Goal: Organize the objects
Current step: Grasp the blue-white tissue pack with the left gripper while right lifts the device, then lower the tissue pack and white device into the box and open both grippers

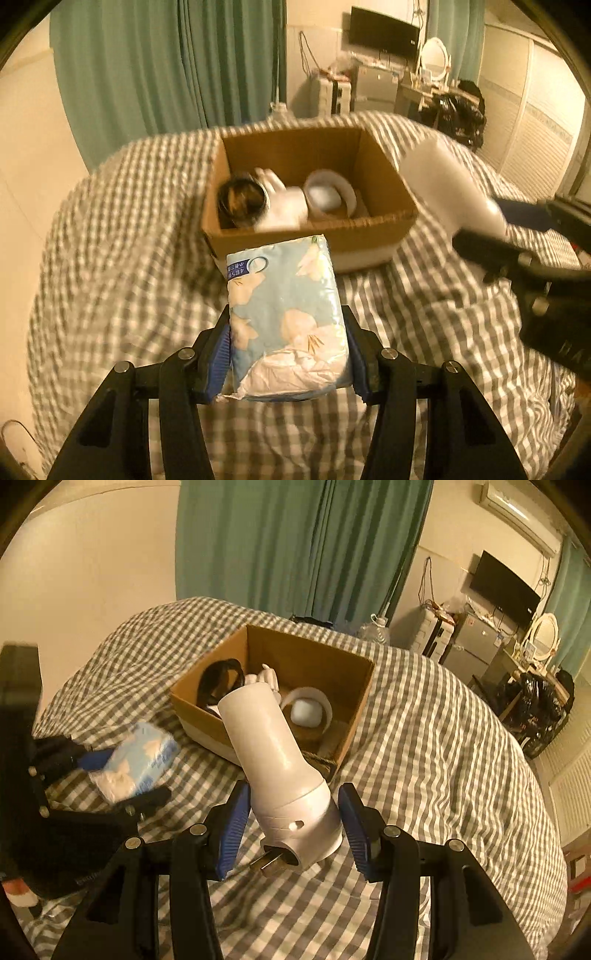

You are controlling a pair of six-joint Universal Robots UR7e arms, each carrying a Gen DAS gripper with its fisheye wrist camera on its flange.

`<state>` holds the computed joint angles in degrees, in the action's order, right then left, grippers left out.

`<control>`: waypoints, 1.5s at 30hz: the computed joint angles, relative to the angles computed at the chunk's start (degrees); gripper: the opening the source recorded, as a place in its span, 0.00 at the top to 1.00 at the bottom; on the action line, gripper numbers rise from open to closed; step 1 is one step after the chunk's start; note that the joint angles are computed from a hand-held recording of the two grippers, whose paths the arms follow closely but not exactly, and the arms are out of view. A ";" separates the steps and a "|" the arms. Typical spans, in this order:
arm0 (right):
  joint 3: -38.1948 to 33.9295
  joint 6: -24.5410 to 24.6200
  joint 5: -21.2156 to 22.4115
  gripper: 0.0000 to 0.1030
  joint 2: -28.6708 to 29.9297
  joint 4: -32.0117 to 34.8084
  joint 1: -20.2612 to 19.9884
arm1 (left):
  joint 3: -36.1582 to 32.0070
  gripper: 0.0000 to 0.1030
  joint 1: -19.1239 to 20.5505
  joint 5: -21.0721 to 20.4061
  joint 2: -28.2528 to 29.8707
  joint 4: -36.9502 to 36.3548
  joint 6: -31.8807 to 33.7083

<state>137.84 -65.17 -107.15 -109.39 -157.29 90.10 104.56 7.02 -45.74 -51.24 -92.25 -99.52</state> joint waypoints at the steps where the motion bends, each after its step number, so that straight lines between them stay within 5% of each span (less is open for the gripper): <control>1: 0.01 0.07 -0.26 0.52 -0.02 -0.05 0.52 | -0.47 0.47 -0.12 0.82 -0.59 1.44 -0.48; 20: -9.52 9.29 -1.85 0.53 9.18 0.91 12.60 | -9.19 0.47 5.35 13.79 -4.14 15.74 -0.39; 30: -15.99 12.97 -0.41 0.53 20.19 -2.15 11.14 | -9.84 0.47 12.48 17.06 -2.59 5.66 11.59; 45: -22.17 13.73 -4.92 0.53 33.97 -2.49 5.85 | -7.73 0.47 21.90 13.33 2.61 -11.75 24.99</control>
